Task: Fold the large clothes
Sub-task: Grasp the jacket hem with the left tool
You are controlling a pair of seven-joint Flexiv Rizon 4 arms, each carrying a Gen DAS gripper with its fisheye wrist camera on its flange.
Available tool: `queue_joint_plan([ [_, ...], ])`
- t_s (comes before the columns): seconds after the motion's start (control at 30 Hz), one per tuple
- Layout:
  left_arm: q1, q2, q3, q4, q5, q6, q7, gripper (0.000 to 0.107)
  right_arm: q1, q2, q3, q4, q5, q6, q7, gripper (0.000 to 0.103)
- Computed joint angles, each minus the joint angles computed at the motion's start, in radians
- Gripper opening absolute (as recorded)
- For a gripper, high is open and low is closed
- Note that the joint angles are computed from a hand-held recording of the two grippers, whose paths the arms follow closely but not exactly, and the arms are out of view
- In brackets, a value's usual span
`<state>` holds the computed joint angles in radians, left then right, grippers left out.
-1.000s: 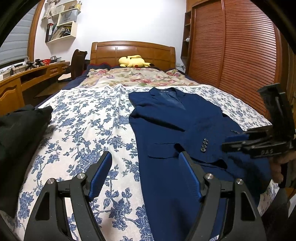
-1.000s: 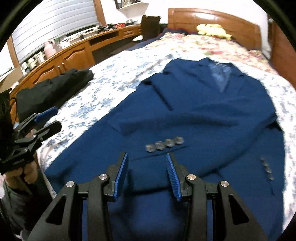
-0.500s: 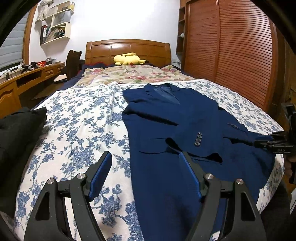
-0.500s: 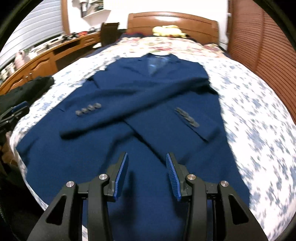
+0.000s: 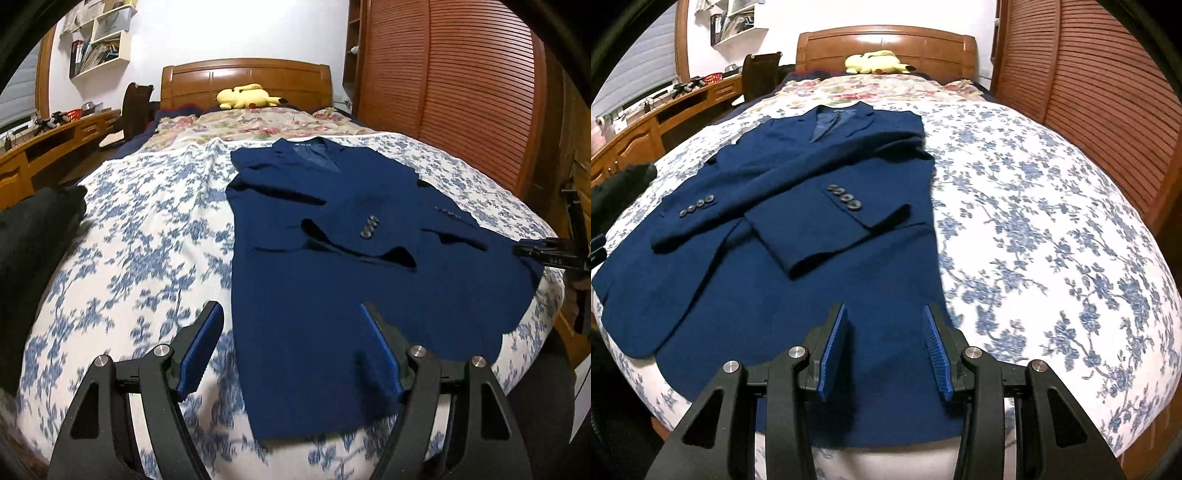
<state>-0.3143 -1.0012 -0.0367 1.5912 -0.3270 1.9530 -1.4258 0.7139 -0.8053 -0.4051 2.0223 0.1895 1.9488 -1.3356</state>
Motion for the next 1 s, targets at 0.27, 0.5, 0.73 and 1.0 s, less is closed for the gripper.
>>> queue_joint_plan([
  [0.27, -0.041, 0.036, 0.058, 0.058, -0.050, -0.020, -0.010, 0.073, -0.079, 0.018, 0.072, 0.017, -0.027, -0.006, 0.015, 0.057],
  [0.5, -0.021, 0.053, 0.041, 0.093, -0.034, -0.038, -0.018, 0.048, -0.154, 0.014, 0.140, 0.015, -0.057, 0.029, 0.008, 0.059],
  [0.73, -0.012, 0.056, 0.031, 0.094, -0.019, -0.066, -0.035, 0.046, -0.185, 0.000, 0.166, 0.003, -0.070, 0.041, -0.007, 0.060],
  [1.0, 0.004, 0.053, 0.013, 0.100, 0.008, -0.082, -0.062, 0.043, -0.210, -0.005, 0.193, 0.000, -0.077, 0.061, -0.022, 0.060],
])
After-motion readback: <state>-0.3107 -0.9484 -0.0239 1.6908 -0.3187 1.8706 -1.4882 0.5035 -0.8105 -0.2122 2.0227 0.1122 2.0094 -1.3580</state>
